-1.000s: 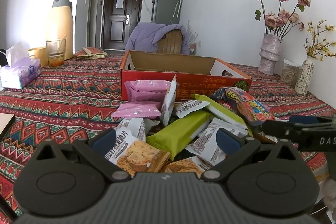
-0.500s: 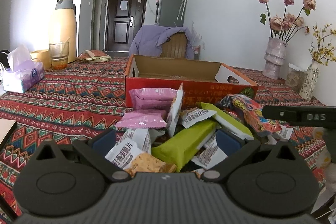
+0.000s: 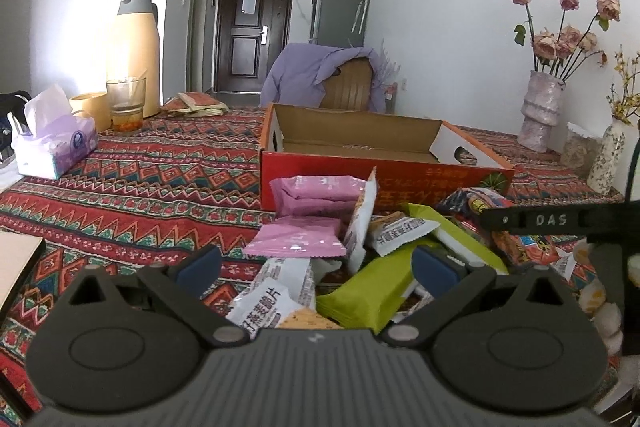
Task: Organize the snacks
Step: 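Grasp the red-blue chip bag with the right gripper while the left gripper approaches a white biscuit packet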
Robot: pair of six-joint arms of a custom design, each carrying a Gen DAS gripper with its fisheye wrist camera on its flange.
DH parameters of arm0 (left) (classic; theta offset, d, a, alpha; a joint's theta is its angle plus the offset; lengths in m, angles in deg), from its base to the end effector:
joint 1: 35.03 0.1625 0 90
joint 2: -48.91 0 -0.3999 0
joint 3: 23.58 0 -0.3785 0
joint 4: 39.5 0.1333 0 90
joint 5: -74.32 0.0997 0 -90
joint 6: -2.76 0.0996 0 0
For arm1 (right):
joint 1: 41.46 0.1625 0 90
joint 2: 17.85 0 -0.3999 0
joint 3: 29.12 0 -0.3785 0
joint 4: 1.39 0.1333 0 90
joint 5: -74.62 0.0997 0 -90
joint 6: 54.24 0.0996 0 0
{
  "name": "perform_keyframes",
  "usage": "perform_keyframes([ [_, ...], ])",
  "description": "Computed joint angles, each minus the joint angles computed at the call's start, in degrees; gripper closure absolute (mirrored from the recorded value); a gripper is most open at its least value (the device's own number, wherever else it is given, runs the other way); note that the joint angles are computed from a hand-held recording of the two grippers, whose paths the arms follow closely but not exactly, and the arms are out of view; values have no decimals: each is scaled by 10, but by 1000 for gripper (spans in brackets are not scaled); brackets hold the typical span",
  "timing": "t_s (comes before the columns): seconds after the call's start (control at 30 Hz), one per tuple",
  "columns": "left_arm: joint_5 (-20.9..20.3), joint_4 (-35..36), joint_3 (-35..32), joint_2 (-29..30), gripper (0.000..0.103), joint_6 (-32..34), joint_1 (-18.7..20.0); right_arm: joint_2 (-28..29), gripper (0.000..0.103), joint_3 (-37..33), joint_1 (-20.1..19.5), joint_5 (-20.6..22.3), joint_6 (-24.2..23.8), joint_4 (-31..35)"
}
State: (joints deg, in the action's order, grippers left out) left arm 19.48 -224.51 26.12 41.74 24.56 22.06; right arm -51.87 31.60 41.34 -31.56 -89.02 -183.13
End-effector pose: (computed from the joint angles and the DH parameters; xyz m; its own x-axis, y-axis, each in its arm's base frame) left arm -0.2751 -0.7760 -0.0140 -0.7448 0.2463 -0.6202 0.6543 0.4522 -0.6062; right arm 0.0046 -0.8053 0.2662 -0.7868 0.0659 0.6137 -0.4820 0.5555 -0.6776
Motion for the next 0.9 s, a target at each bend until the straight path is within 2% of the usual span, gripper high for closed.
perform_keyframes([
  [0.33,4,12,-1,-3,0,-5,3,15,26,-19,-4,-5,-4,8],
  [0.57,16,40,-12,-1,0,-19,5,5,40,-8,-8,18,-6,8],
  [0.8,39,112,-73,21,0,-27,7,-13,41,35,-10,39,-12,-64],
  [0.9,51,182,-127,38,0,-43,10,-23,41,55,-12,47,-13,-90],
])
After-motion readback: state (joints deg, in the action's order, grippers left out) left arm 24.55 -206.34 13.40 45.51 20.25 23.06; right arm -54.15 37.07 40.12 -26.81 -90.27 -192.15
